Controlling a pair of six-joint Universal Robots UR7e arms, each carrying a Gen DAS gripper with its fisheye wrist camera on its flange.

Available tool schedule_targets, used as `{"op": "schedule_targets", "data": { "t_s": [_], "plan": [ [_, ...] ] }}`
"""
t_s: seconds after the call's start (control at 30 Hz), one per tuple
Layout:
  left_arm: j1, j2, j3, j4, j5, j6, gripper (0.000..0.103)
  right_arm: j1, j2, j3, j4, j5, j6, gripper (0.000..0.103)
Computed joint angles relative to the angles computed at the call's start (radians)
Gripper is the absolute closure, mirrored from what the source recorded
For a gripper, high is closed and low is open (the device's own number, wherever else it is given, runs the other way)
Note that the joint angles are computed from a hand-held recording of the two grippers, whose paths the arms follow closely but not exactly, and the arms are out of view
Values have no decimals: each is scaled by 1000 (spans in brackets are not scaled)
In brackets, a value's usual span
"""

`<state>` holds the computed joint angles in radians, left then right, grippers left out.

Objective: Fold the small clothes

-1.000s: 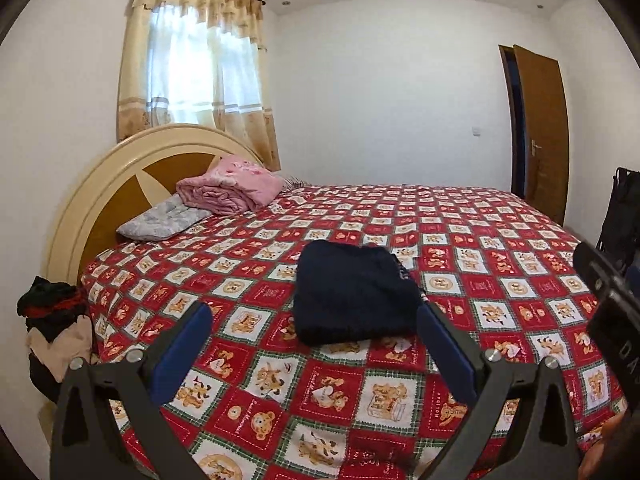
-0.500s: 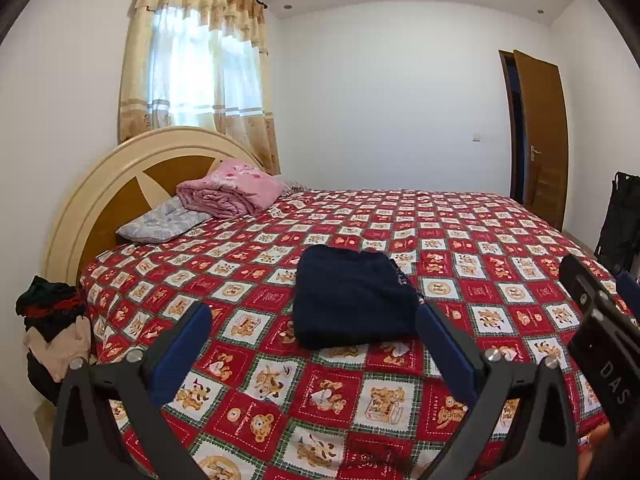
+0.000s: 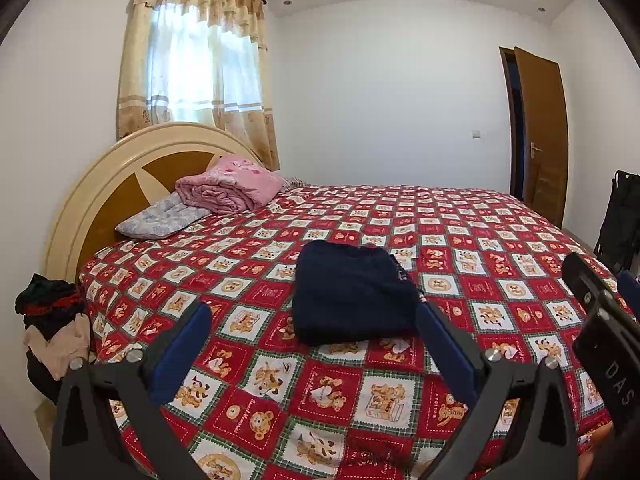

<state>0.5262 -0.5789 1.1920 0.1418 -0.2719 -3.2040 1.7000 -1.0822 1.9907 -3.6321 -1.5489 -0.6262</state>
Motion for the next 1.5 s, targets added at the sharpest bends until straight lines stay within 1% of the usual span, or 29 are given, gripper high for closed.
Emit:
{"op": "schedule_targets", "data": {
  "t_s": [0.23, 0.43, 0.5, 0.67, 0.7, 0.8, 0.83, 1.0, 1.13, 1.3, 1.37, 1.5],
  "plan": [
    [1, -4, 6, -6, 2, 3, 0, 0, 0, 0, -1, 0, 1, 16],
    [0, -14, 21, -36, 5, 26, 0, -1, -1, 2, 2, -2, 4, 16],
    [1, -11, 16, -25, 3, 16, 0, -1, -1, 2, 0, -2, 3, 16],
    [5, -36, 50, -79, 24, 57, 0, -2, 1, 5, -8, -1, 1, 16],
    [5, -34, 48, -68, 21, 48, 0, -2, 1, 5, -8, -1, 1, 16],
    [9, -5, 19, 46, 0, -57, 0, -1, 1, 4, -6, -2, 4, 16],
    [8, -2, 17, 65, -4, -75, 0, -1, 1, 4, -5, -3, 5, 16],
    [7, -18, 26, 65, 11, -74, 0, 0, 1, 5, -8, -5, 6, 16],
    [6, -10, 11, 92, 7, -76, 0, 0, 3, 8, -19, -1, 5, 16],
    [3, -21, 19, 119, 40, -113, 0, 3, 4, 12, -25, -6, 6, 16],
    [3, -19, 16, 135, 43, -131, 0, 4, 4, 12, -26, -7, 7, 16],
    [2, -19, 14, 140, 44, -132, 0, 3, 4, 14, -33, -5, 9, 16]
  ]
}}
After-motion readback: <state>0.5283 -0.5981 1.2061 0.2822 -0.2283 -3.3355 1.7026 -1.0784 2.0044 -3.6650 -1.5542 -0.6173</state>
